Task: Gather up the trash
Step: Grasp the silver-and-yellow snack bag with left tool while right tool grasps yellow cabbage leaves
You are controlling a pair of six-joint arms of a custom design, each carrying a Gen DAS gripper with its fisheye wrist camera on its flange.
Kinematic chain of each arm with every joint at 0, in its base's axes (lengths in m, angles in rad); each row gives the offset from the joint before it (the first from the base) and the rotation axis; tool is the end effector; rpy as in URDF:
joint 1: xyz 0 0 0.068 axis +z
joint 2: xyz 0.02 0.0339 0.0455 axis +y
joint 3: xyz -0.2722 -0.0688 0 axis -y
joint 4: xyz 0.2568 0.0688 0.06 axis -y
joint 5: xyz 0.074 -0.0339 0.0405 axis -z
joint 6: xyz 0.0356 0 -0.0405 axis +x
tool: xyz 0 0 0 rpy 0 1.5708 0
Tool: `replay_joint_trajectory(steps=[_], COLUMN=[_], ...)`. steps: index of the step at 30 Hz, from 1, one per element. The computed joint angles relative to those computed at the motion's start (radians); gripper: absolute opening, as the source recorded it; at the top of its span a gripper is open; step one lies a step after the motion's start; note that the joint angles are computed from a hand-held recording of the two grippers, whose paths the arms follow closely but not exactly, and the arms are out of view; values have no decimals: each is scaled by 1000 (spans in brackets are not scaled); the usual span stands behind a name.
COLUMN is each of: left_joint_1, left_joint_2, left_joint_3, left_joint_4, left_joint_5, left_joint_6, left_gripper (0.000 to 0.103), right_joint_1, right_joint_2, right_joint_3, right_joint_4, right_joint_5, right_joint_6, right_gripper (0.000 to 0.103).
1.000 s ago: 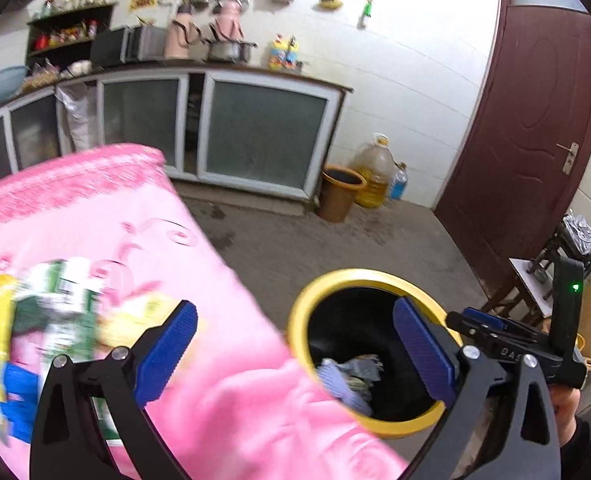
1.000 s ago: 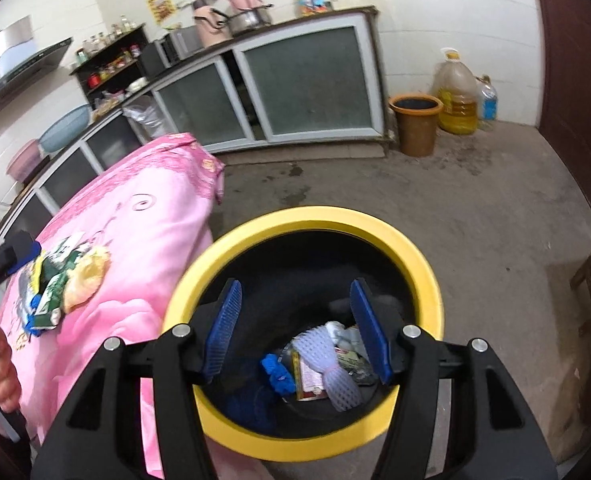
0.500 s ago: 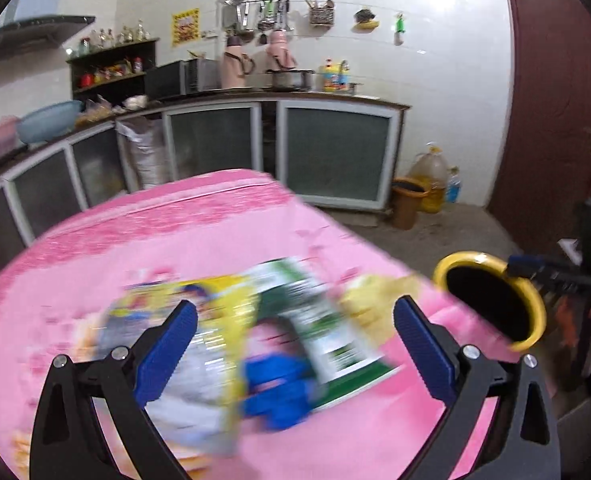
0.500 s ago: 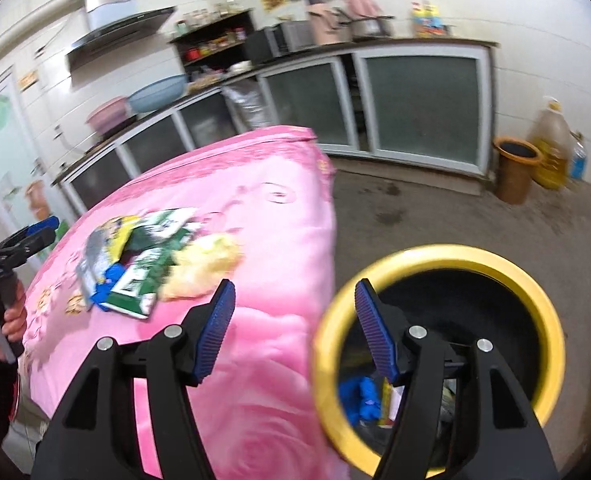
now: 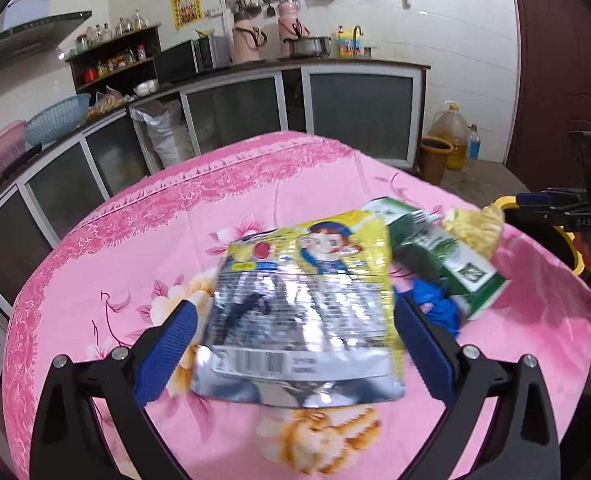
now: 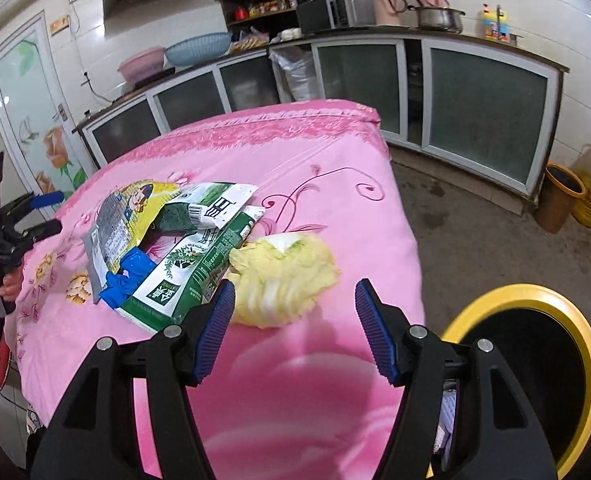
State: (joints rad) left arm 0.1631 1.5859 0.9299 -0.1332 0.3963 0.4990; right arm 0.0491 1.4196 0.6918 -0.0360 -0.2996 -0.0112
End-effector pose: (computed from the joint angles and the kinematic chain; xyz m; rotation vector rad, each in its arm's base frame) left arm 0.3372 0.0416 0.2007 0.5671 2.2166 -0.1276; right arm 0.2878 0.0247 0.1819 -0.2190 2.3106 0.3682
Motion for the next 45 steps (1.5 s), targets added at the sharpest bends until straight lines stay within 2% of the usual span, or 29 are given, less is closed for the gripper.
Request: replay_joint_trajectory(steps=[2,5,11,14,17,19,23,28,35,38,45], left_joint_1=[15,46,40,30,29,34,29,13,-14,-26,-32], left_joint_2=[67,193,345,418,514,586,661,709,627,618,617], left_joint_3=[72,228,416,503,638,742,844,900,790,783,806], left_joint_4=[-43,-178,-353,-393,-507,-623,-732,-772,-703,-706,-757], left_joint_5=[20,103,153,130,134,167,187,163,119,108,153], left_joint_6=[12,38,105,102,96,127,169,169,213,230,254], left_gripper=[95,95,95,95,95,95,95,95,95,95,95], right_joint_1=[21,36,54,61,61,63,72,93,101,105,103], right_joint_2=[35,70,128,149,165,175,199,242,266,269,267], right_joint_3=[18,42,90,106,119,126,147,166,174,174,170], right_joint_4=[9,14,-4,-2,-6,-10,-20,-19,-23,-19,-17], right_joint_5=[17,26,33,37,27,28,30,58,62,65,64], right_joint_6=[3,7,-8,-9,-13,-19,-30,-36,-37,-41,-45], right_gripper=[60,60,60,60,60,60,61,63,64,64,64])
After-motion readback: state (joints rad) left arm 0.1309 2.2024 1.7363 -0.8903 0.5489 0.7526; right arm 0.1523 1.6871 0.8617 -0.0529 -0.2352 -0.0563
